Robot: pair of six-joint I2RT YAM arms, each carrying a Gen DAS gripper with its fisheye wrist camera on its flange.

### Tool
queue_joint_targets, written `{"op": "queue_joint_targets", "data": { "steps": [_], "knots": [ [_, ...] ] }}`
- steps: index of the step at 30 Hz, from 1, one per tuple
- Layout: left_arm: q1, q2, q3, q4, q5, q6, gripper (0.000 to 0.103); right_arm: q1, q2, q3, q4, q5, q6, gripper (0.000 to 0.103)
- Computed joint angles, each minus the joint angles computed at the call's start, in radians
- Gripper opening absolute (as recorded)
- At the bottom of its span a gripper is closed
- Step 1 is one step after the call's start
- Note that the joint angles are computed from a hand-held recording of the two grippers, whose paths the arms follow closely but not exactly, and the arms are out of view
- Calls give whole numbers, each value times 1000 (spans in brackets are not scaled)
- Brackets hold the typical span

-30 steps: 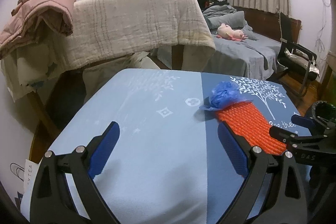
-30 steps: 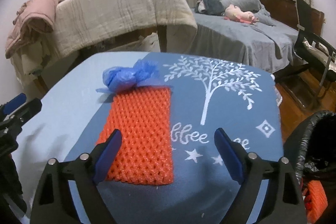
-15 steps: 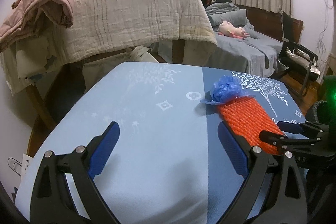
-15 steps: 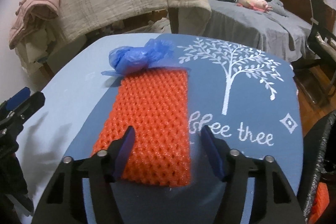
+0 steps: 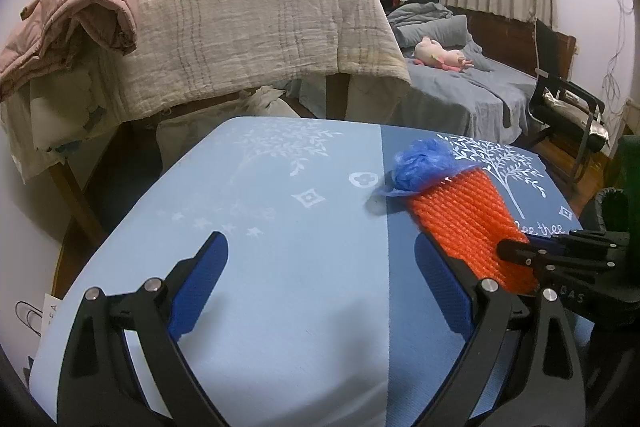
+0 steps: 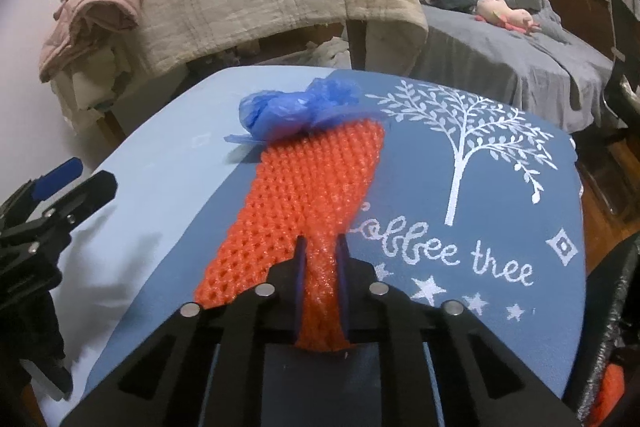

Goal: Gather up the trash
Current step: 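Grasp the orange mesh bag with the right gripper, then grasp the blue plastic bag with the left gripper while the right gripper holds the mesh bag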

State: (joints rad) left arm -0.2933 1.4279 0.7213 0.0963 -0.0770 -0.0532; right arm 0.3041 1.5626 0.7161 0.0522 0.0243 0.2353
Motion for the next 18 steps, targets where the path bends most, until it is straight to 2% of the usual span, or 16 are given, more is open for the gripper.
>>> {"op": "queue_joint_targets", "data": {
  "steps": [7,18],
  "knots": [
    [-34,-13,6,-12,-15,-8,92,-36,-112,-58,-36,-45,37,13],
    [-109,23,41,-1,-24,-29,92,-130,-289,-96,-167,-26,32,14]
  ]
}}
